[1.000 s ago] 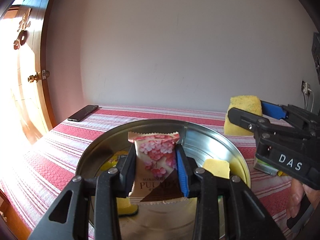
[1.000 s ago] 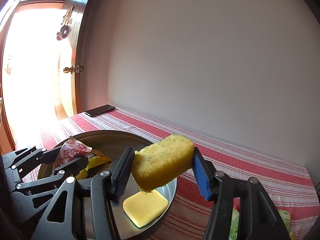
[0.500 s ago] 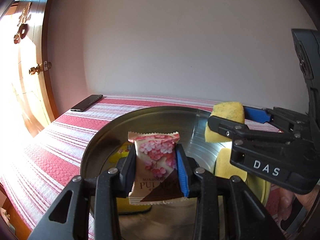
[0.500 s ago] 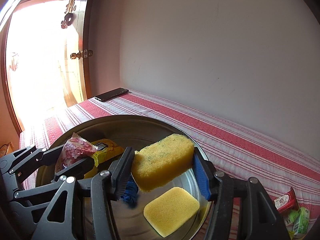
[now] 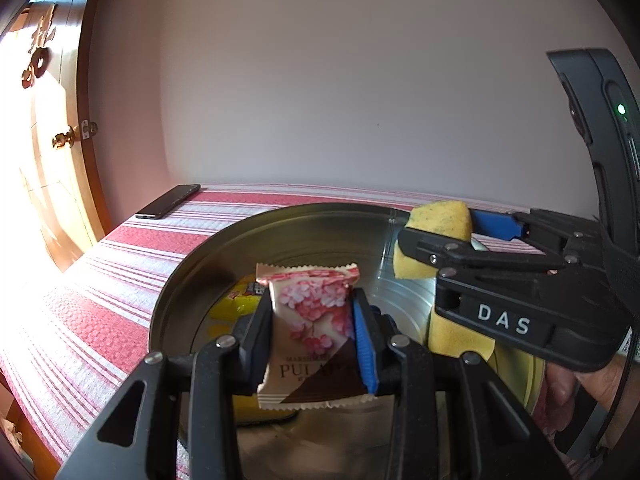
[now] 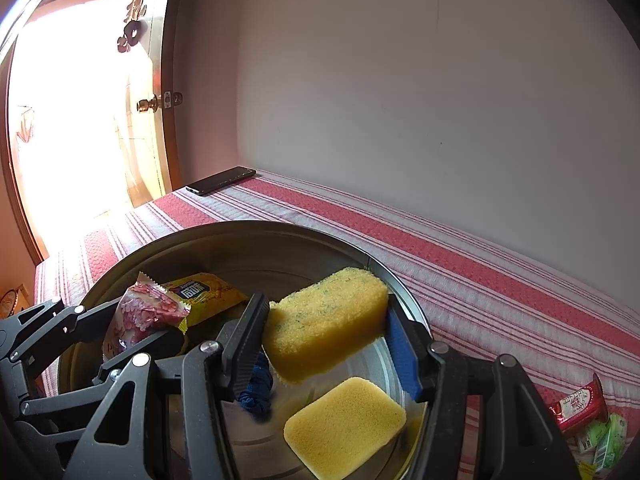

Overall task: Organize objects
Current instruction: 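Open both grippers to drop the packet and sponge into the tin, then move both grippers back to the pile of packets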

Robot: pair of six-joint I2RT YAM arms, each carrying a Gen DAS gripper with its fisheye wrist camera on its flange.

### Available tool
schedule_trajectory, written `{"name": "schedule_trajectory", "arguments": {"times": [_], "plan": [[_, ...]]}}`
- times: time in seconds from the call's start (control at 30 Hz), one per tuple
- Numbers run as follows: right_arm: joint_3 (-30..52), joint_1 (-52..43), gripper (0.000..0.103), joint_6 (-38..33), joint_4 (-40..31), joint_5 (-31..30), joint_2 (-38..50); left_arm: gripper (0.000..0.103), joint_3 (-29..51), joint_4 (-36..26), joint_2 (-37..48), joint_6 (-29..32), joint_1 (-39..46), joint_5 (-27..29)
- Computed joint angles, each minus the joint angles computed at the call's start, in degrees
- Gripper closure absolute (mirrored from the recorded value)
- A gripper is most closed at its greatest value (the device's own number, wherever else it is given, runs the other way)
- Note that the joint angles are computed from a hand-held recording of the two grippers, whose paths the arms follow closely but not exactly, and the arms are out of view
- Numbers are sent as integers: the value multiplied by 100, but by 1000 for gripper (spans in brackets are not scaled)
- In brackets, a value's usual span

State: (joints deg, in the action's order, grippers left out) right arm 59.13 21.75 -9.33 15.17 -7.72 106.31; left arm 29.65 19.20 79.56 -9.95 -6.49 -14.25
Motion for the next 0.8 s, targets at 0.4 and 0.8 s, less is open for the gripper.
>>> {"name": "schedule_trajectory", "arguments": {"times": [0.4,0.8], "plan": [[-56,-77,37,38,76,-297,-14,56,-75,-28,-134,-49,-25,-2],[-1219,-1333,21,623,924,-965,-930,6,-427,352,-618,-246,-862,-493]]}}
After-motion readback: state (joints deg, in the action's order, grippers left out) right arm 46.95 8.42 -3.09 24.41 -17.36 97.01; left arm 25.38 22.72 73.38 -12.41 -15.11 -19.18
